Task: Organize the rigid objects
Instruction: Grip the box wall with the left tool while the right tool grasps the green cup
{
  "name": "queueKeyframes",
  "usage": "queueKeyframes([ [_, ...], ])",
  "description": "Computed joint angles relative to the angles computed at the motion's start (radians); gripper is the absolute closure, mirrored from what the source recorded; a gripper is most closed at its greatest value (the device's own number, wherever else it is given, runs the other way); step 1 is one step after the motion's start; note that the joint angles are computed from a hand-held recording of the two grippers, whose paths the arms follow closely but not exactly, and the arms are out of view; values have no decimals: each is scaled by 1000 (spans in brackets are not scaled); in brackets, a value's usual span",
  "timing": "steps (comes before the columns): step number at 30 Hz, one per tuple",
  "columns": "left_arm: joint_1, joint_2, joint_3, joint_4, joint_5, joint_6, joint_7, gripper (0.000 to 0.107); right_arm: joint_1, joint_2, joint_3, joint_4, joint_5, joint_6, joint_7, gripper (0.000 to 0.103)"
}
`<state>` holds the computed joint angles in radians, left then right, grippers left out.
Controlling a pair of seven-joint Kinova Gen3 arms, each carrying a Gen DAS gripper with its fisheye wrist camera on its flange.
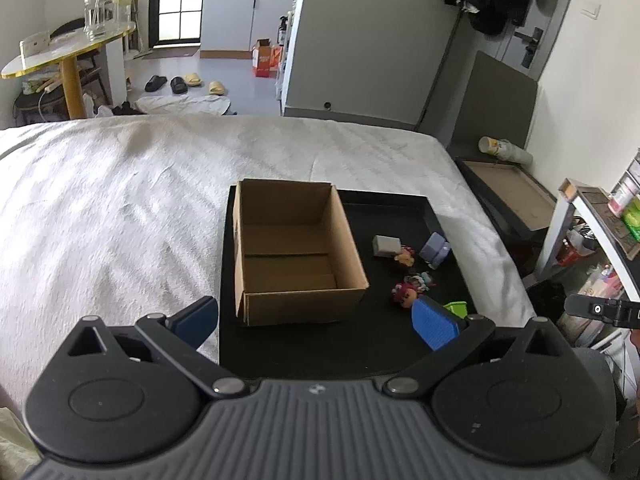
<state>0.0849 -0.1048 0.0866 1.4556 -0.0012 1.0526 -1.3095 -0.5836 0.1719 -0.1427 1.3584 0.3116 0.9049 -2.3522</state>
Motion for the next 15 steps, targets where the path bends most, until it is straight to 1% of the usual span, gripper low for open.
queueKeyframes([
  [5, -9, 34, -9, -12, -1, 0, 6, 5, 6, 33, 10, -16, -5, 4, 14, 0],
  [10, -14, 73, -15, -26, -14, 0, 31, 5, 25, 55, 23, -17, -39, -16, 30, 0],
  [15, -14, 114, -20, -32, -42, -10, 62, 6, 37, 91, 29, -35, -63, -19, 75, 0],
])
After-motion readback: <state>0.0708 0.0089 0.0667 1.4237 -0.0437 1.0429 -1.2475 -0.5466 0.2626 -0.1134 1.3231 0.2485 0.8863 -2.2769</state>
